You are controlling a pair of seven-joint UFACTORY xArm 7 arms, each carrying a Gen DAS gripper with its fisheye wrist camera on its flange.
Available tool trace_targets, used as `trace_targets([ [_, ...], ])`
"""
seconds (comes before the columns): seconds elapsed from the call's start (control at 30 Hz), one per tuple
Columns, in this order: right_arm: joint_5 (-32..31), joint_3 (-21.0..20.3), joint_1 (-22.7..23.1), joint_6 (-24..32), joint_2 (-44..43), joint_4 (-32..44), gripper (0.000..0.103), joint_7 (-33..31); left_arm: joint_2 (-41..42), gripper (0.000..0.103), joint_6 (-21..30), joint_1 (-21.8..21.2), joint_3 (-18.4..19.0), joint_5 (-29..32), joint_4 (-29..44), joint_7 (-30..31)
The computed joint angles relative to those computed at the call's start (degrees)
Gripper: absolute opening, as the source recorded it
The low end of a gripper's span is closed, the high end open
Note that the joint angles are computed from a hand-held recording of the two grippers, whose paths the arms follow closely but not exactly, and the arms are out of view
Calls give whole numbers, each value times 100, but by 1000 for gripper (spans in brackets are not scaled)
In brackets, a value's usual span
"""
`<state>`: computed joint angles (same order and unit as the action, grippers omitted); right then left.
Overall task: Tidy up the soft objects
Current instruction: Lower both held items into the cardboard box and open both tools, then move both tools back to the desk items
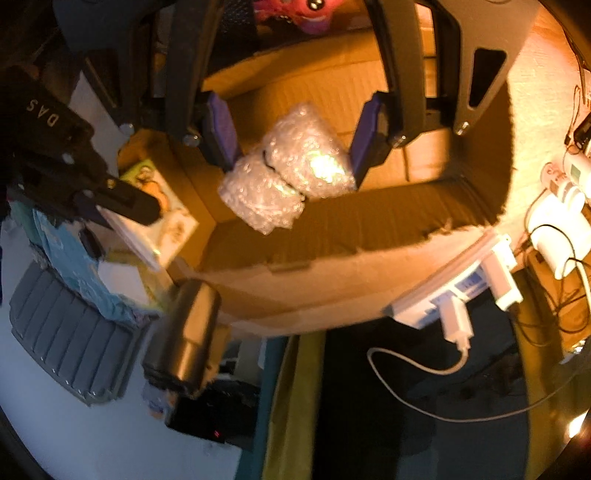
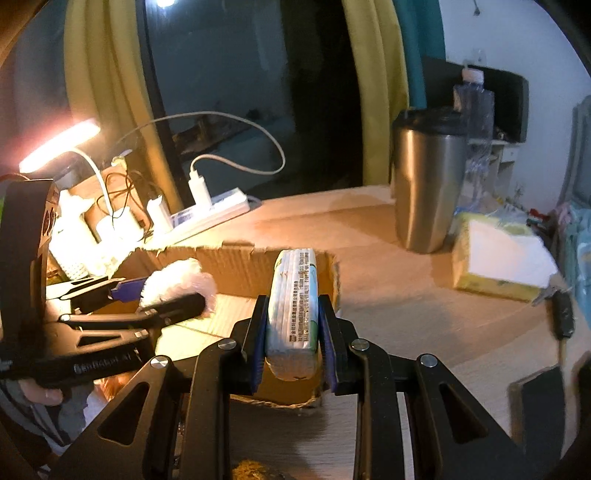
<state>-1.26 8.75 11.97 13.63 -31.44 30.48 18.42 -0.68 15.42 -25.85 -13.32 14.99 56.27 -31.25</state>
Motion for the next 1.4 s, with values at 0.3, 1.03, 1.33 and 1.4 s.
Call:
trace_targets([
  [0.3,262,-194,240,7,93,-31,28,-150,267,58,185,-147,-7,-425,189,347],
  [1.03,47,148,-124,321,-811,-240,41,334,-881,88,-176,122,-138,-503,-582,108],
  [1.33,-153,415,-90,676,-1295,-269,50,685,-1793,88,-320,252,-123,-828,-1250,230],
  [1.4,-187,489,-63,750,-1377,-262,50,775,-1998,88,-323,271,-112,-898,-1411,304],
])
